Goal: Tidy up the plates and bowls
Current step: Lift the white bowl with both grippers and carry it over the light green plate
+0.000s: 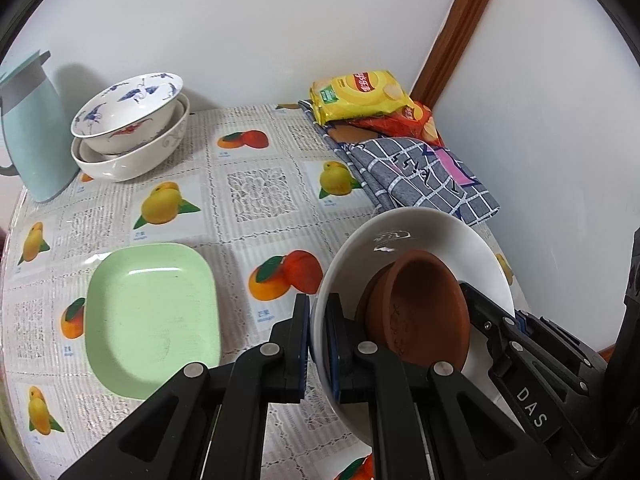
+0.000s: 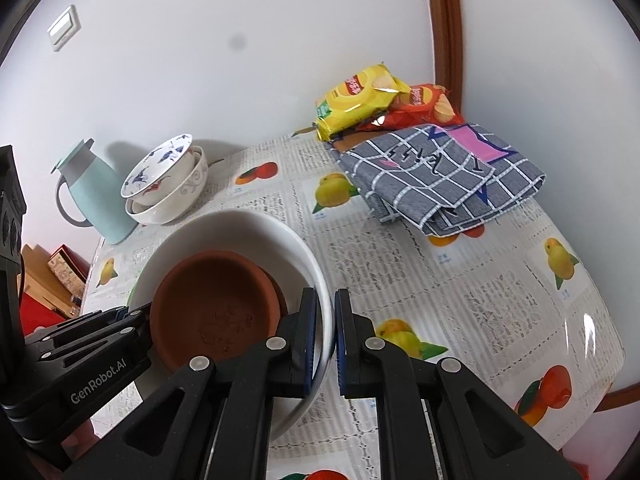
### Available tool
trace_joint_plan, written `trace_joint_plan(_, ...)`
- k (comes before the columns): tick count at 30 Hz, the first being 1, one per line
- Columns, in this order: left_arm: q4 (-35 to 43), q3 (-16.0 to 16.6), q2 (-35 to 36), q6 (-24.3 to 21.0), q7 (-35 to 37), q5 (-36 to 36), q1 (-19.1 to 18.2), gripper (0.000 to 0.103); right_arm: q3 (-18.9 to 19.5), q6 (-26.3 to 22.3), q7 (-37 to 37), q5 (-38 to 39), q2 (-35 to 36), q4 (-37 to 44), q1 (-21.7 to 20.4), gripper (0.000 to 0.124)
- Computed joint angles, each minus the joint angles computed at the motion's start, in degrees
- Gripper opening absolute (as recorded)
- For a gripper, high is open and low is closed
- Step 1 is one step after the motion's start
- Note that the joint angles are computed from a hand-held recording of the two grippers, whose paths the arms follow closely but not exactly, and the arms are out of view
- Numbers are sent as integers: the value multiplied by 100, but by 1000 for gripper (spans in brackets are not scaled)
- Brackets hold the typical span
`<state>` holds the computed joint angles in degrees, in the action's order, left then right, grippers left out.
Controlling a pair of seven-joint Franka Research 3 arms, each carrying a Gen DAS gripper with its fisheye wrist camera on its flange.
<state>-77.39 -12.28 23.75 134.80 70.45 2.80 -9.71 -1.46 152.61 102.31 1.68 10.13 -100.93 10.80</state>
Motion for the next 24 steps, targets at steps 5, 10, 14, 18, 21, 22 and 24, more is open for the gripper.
trace_joint_plan(5,-168,21,-141,60,21,-38,83,8,26,0,37,-42,39,89,66,9)
trace_joint_plan(10,-253,43,-198,88,31,-74,160,8,29,-40,103,-173,114,218,164,9)
trace_joint_plan(14,-364,55,-268,144,47,-128,232,8,43,-67,112,-185,181,319,211,9)
trace_joint_plan(18,-445,70,-316,179,72,-187,311,8,56,-113,107,-173,270,437,262,9)
trace_joint_plan(21,-466,89,-323,189,57,-198,346,8,57,-132,135,-196,340,526,318,9)
trace_joint_plan(22,-471,100,-324,193,58,-188,358,8,59,-144,144,-197,372,568,334,9)
trace_joint_plan(24,-480,103,-324,199,75,-223,401,8,60,-177,150,-198,448,669,364,9)
